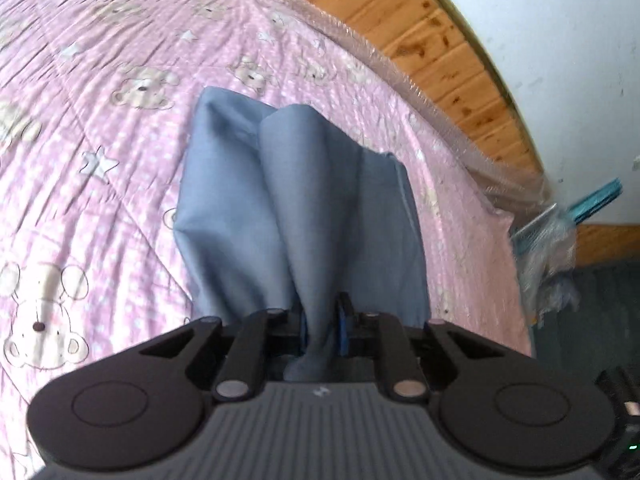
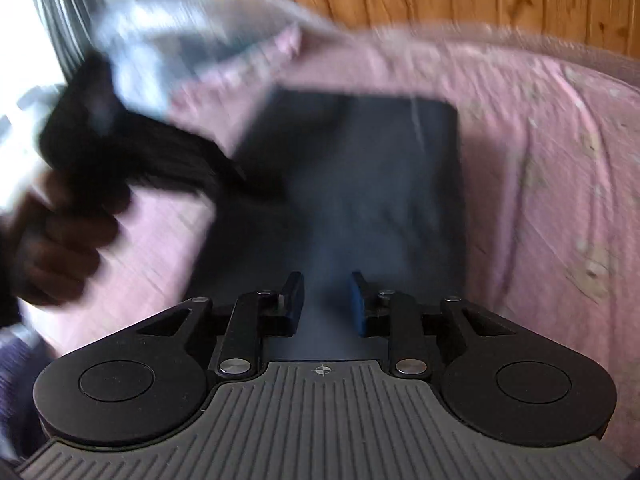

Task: Fold clothes

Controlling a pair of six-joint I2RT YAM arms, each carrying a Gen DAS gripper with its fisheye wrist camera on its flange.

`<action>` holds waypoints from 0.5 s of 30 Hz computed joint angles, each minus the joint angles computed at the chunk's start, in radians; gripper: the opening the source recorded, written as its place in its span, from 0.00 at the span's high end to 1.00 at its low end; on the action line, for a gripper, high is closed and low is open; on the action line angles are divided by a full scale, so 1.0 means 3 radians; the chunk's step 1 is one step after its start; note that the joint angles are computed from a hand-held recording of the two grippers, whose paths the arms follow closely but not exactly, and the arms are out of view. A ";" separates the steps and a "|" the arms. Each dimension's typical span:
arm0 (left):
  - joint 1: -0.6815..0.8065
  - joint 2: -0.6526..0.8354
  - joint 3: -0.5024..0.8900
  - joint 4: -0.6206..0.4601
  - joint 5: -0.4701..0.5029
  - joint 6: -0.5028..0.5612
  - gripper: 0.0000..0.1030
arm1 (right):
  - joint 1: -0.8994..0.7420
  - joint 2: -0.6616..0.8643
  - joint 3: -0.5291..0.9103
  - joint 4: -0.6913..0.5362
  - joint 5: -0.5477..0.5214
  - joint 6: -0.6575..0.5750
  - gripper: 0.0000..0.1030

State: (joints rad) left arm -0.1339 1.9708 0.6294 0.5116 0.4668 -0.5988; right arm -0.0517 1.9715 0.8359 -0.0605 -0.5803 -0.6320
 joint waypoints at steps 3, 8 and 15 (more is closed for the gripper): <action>0.0159 0.0034 -0.0119 0.0278 0.0162 -0.0078 0.89 | -0.0011 -0.0017 0.0083 -0.0254 0.0057 -0.0203 0.72; 0.0385 0.0106 -0.0253 0.0591 0.0262 -0.0159 0.92 | 0.0164 -0.0028 0.0379 -0.0605 0.0072 -0.0427 0.71; 0.0470 0.0152 -0.0483 0.1029 0.0198 -0.0489 0.94 | 0.0471 0.0413 0.0950 -0.0909 0.0154 -0.0609 0.73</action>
